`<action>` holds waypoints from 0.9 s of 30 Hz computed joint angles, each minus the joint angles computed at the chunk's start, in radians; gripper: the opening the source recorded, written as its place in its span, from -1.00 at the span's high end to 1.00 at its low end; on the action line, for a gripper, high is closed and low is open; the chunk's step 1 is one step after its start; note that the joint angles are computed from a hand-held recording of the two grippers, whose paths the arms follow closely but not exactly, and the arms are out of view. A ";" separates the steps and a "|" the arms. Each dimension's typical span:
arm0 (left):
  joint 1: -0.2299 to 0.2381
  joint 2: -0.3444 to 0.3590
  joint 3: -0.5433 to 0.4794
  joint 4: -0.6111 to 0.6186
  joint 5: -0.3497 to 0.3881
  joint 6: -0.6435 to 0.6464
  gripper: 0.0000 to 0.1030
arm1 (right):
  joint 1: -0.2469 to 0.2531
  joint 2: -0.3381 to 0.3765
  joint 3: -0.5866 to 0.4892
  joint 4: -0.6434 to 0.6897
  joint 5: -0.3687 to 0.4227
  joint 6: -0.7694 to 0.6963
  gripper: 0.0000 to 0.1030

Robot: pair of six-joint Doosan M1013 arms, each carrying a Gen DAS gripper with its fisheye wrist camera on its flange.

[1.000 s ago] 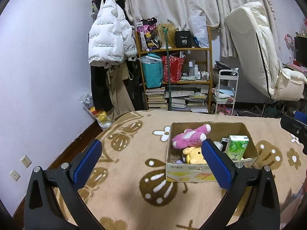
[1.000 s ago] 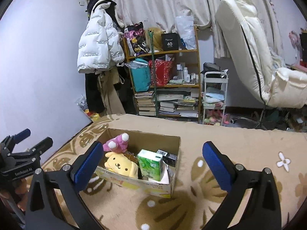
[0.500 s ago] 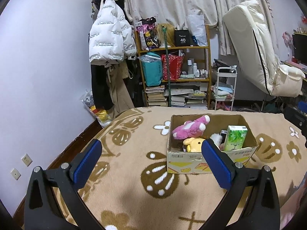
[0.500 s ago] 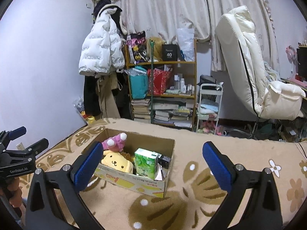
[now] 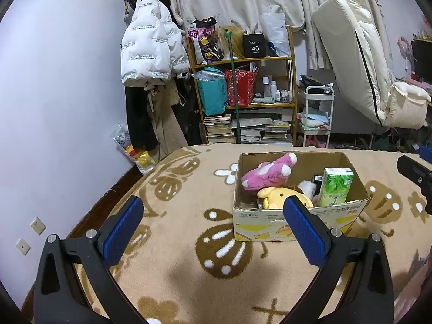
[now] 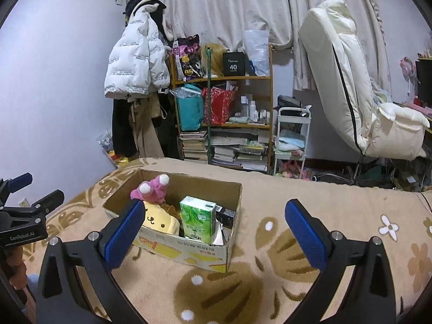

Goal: Organize soft objects

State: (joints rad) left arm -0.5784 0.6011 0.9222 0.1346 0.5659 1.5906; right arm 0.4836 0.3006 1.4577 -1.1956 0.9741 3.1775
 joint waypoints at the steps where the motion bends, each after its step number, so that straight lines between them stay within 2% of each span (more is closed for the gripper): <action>1: 0.000 0.001 0.000 0.001 -0.001 -0.002 -0.99 | 0.000 0.000 0.000 0.002 0.000 -0.003 -1.00; 27: -0.001 -0.007 0.020 -0.008 -0.030 0.015 -0.99 | -0.006 0.010 -0.004 0.025 0.000 -0.005 -1.00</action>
State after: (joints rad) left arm -0.5798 0.5940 0.9421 0.1261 0.5358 1.6056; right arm 0.4771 0.3106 1.4532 -1.1703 0.9739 3.1728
